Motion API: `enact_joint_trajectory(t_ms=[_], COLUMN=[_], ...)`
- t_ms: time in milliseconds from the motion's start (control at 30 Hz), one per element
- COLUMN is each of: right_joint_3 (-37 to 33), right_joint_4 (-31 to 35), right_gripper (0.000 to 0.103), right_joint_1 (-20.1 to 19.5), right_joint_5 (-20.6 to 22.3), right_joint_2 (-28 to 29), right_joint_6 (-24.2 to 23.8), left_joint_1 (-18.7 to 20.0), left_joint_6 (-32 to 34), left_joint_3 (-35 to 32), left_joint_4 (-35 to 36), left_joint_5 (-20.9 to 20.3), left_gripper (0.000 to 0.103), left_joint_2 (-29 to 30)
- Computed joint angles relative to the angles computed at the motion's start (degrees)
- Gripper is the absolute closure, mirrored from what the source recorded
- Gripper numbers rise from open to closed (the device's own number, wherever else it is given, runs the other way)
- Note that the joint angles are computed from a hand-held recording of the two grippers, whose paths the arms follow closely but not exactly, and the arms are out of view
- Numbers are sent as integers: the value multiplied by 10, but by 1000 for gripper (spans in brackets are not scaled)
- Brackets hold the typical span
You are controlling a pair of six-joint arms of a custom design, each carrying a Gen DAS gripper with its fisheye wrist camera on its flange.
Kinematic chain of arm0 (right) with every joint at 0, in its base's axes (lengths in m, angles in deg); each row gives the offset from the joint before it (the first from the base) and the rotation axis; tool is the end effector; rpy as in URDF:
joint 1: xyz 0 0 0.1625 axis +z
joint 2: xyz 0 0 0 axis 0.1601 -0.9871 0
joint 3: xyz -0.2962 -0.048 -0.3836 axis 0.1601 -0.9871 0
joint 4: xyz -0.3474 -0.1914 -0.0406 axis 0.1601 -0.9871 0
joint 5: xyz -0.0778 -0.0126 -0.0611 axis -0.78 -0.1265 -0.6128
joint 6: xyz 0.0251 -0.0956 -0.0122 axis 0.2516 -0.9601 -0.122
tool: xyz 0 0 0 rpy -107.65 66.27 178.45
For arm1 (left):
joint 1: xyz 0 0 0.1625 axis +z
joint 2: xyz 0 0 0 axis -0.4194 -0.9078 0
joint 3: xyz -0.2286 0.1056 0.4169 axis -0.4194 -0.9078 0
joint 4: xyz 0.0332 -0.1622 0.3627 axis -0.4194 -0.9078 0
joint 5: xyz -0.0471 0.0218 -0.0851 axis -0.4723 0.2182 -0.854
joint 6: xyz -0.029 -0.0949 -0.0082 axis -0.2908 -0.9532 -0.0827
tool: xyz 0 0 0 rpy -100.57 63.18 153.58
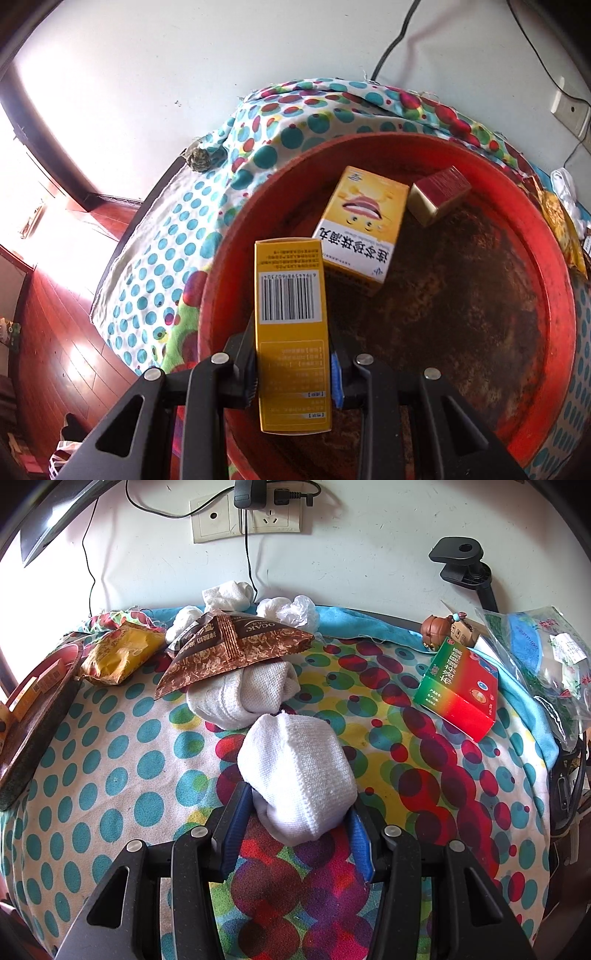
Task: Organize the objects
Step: 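Carry the yellow barcode box into the red tray and open the left tool, then close the right tool on the white sock ball and lift it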
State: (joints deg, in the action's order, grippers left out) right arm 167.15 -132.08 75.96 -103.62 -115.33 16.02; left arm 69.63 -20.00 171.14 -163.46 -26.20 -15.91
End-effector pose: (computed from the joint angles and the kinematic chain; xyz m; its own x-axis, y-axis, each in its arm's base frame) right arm 0.0482 -0.5590 0.2786 -0.6812 -0.2806 0.6762 -0.5897 0.7577 -0.2796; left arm -0.1240 -0.4258 0.2308 -0.4457 -0.6598 -0.6050 -0.0835 0.7036 -0.7057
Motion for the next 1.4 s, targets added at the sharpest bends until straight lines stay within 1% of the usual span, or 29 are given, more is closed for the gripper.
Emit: enact_joint_trajectory(t_ms=[67,133,200,333,500,667,800,1033,1133,1200,1333,1400], right_joint_3=[0,0,0,0,0,0,0,0,-1,-1,-1,0], right_joint_4=[0,0,0,0,-1,-2,-2,-4,-5,-5,-5,-8], right_gripper=[56,56,56,56,56,56,56,56,56,56,56,54], right_joint_1=[0,1,1,2,2,2,2,3,3,3,4,5], right_joint_5=[0,-1,-1,-2,-2,-3,-3,-5,-6,-6,-6,-9], right_joint_2=[0,0,0,1,1,1,2,2,3,3,3,4], right_joint_6=[0,0,1,1,1,2,2,2,0,1,1,1], left_joint_1=[4,5,4,9,8,-4,-13,-45,-66,-81,-106,-117], left_joint_6=[-1,-17,-17,-34,-23,-40,-58,-104,-125,-127,-103,-83], left_joint_3=[-1,-6,1,3,12,7,4,-1,-9,-13,-7,1], left_joint_4=[-1,17,6,8,-16,13,37,67,95,102,60,19], left_joint_5=[4,7,12,7,6,16,16,12,12,12,18,20], left_gripper=[72,71,71,69,66,64,62,61,61,61,60,60], left_joint_2=[-2,1,-3,-5,-10,-5,-7,-13,1,14,30,36])
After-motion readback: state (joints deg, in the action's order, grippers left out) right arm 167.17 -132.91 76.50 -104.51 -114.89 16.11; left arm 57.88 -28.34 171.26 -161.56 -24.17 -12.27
